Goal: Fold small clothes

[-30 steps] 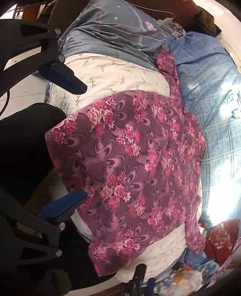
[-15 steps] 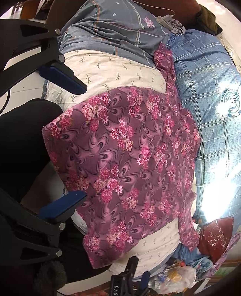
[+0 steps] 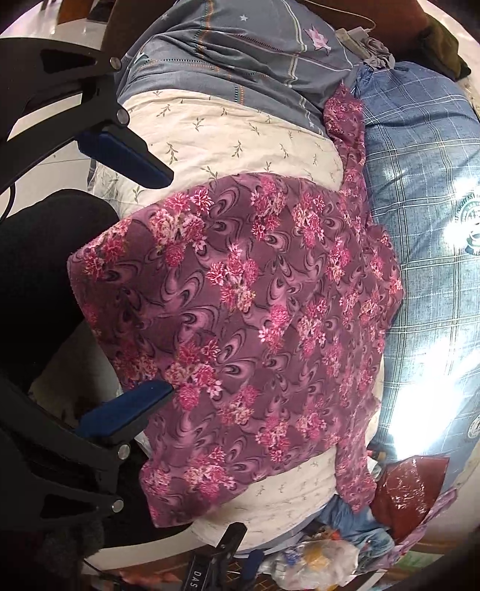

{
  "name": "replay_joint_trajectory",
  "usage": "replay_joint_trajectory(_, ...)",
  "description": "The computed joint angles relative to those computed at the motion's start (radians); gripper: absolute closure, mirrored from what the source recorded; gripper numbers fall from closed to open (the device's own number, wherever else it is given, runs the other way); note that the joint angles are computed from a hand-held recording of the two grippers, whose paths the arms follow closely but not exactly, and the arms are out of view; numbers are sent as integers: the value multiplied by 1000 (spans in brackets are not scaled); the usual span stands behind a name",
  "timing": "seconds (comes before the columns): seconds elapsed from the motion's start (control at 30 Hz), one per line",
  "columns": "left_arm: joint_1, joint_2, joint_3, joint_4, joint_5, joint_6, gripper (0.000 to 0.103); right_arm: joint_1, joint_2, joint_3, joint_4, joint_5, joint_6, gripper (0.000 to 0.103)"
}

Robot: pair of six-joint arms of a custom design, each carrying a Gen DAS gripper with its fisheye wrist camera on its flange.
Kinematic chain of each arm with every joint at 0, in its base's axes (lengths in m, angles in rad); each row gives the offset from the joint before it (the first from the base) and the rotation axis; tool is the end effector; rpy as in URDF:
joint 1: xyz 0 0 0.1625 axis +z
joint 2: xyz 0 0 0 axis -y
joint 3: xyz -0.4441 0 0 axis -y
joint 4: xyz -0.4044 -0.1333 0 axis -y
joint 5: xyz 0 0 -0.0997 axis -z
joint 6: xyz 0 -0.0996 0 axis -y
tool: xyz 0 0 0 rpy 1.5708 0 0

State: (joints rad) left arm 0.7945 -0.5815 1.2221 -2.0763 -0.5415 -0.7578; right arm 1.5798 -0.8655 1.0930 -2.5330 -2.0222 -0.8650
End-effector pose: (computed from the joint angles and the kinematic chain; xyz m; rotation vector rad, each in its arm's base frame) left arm -0.3955 -0.7149 0.1004 0.1046 2.2020 -0.7572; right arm 0.0972 -0.8151 0.4098 0.8143 -2.2387 0.6047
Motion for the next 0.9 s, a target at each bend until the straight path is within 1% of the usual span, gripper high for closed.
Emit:
replay_joint_trajectory(0.23, 10, 9, -19, 13, -19, 5, 0, -12, 11, -35, 42, 7, 37, 1)
replay_joint_trajectory(0.43, 19, 17, -33, 24, -34, 9, 0, -13, 23, -50, 50, 1, 43, 2)
replay_joint_trajectory(0.53, 27, 21, -45, 46, -39, 0, 0, -19, 31, -74, 70, 20, 74, 2)
replay_joint_trajectory(0.6, 31, 11, -39, 55, -29, -17, 0, -28, 45, -115, 109, 36, 119, 2)
replay_joint_trajectory(0.67, 37, -14, -15, 44, -16, -49, 0, -38, 72, -174, 161, 28, 169, 3)
replay_joint_trajectory(0.73, 46, -48, 12, 64, 1, -124, 0, -55, 99, -241, 260, 47, 227, 4)
replay_joint_trajectory(0.77, 52, -65, 25, 79, 4, -163, 0, -61, 107, -261, 296, 61, 247, 6)
replay_joint_trajectory(0.8, 62, -90, 42, 98, -2, -212, 0, -70, 116, -283, 343, 79, 269, 8)
replay_joint_trajectory(0.87, 75, -118, 64, 120, -19, -268, 0, -81, 140, -325, 433, 95, 302, 10)
replay_joint_trajectory(0.9, 85, -136, 82, 115, -46, -288, 0, -85, 153, -348, 484, 102, 316, 12)
